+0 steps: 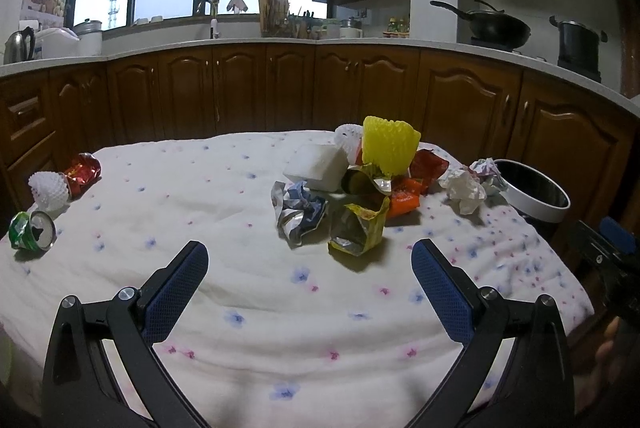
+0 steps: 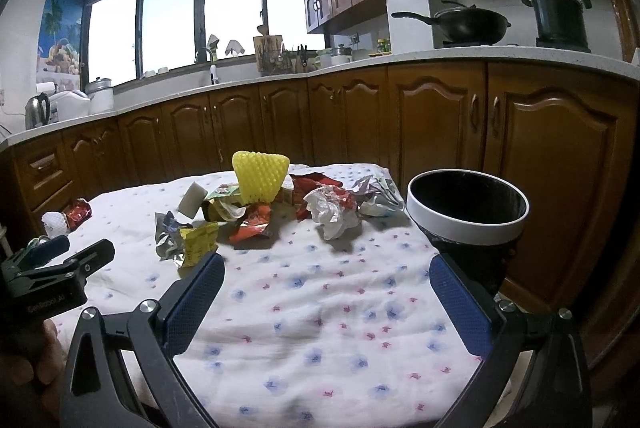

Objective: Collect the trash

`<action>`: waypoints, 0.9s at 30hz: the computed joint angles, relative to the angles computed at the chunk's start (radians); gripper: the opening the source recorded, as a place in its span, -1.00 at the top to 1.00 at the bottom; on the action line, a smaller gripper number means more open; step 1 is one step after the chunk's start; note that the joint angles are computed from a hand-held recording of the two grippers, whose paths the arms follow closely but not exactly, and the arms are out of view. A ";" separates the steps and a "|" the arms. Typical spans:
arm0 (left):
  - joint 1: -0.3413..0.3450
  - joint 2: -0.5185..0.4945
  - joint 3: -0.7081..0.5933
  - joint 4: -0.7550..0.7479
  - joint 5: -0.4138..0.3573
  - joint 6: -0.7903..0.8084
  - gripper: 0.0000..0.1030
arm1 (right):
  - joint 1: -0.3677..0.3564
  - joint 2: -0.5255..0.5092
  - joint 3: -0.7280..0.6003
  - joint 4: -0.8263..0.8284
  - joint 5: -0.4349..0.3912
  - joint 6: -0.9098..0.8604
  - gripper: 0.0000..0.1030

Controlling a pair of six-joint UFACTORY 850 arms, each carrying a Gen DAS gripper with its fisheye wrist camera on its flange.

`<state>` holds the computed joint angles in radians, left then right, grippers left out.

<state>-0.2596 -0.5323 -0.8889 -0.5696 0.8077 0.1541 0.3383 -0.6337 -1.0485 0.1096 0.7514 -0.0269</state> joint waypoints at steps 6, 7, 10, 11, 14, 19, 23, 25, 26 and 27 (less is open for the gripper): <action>-0.003 0.004 0.004 0.000 0.007 0.004 -1.00 | -0.001 0.001 0.000 0.000 -0.001 0.000 -1.00; -0.004 0.005 0.005 0.000 0.010 0.004 -1.00 | 0.000 0.000 0.000 0.001 -0.001 0.000 -1.00; -0.005 0.007 0.009 0.000 0.017 0.003 -1.00 | 0.000 0.002 0.001 -0.003 0.000 0.003 -1.00; -0.006 0.008 0.010 -0.002 0.018 0.004 -1.00 | 0.001 0.003 0.000 -0.002 -0.001 0.003 -1.00; -0.006 0.008 0.011 0.000 0.018 0.002 -1.00 | 0.001 0.005 0.002 -0.002 -0.001 0.003 -1.00; -0.006 0.008 0.011 0.000 0.017 0.003 -1.00 | 0.001 0.004 0.001 -0.002 -0.001 0.002 -1.00; -0.006 0.009 0.012 0.000 0.018 0.002 -1.00 | 0.002 0.005 0.002 -0.002 -0.001 0.002 -1.00; -0.005 0.008 0.011 0.004 0.015 -0.001 -1.00 | 0.003 0.004 0.001 0.001 -0.001 0.001 -1.00; -0.003 0.010 0.011 0.011 0.010 -0.007 -1.00 | 0.003 0.004 0.001 -0.002 -0.002 0.004 -1.00; -0.002 0.011 0.012 0.018 0.007 -0.013 -1.00 | 0.002 0.004 0.002 -0.004 0.000 0.005 -1.00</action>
<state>-0.2614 -0.5211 -0.8771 -0.5514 0.8144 0.1413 0.3399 -0.6298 -1.0463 0.1059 0.7512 -0.0223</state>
